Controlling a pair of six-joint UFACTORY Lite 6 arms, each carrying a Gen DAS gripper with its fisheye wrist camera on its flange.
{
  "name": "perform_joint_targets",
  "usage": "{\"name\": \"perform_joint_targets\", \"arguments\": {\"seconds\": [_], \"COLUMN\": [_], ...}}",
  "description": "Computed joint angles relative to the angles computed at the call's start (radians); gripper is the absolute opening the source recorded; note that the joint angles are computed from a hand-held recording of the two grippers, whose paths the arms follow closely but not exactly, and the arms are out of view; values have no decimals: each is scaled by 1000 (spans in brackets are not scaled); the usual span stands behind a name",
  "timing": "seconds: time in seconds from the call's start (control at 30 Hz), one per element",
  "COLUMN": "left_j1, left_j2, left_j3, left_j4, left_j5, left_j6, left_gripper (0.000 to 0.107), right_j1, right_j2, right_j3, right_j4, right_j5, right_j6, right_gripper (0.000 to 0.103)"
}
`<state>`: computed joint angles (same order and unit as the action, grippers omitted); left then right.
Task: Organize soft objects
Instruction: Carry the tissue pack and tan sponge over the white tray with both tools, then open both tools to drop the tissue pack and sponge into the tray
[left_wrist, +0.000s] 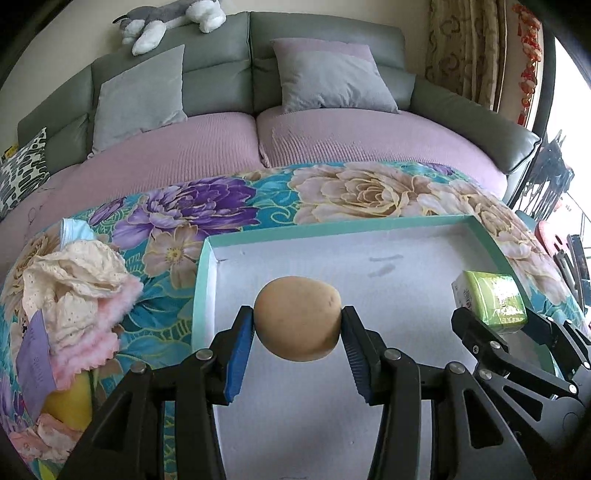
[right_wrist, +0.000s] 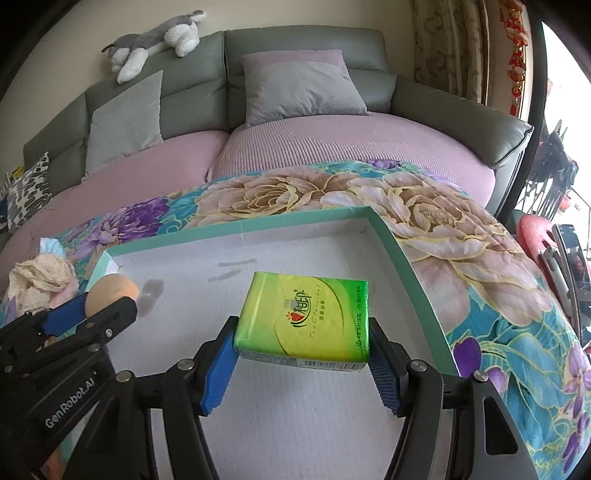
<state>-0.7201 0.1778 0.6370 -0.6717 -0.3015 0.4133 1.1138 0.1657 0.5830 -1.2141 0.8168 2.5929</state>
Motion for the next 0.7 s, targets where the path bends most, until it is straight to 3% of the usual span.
{"name": "perform_joint_targets", "arguments": {"seconds": [0.37, 0.43, 0.53, 0.7], "left_j1": [35, 41, 50, 68], "left_j2": [5, -1, -9, -46], "left_j3": [-6, -10, -17, -39], "left_j4": [-9, -5, 0, 38], "left_j5": [20, 21, 22, 30], "left_j6": [-2, -9, -20, -62], "left_gripper": [51, 54, 68, 70], "right_j1": [-3, -5, -7, -5], "right_j2": [30, 35, 39, 37], "right_j3": [28, 32, 35, 33], "right_j4": [3, 10, 20, 28], "right_j5": [-13, -13, -7, 4], "right_j6": [-33, -41, -44, -42], "right_gripper": [69, 69, 70, 80]}}
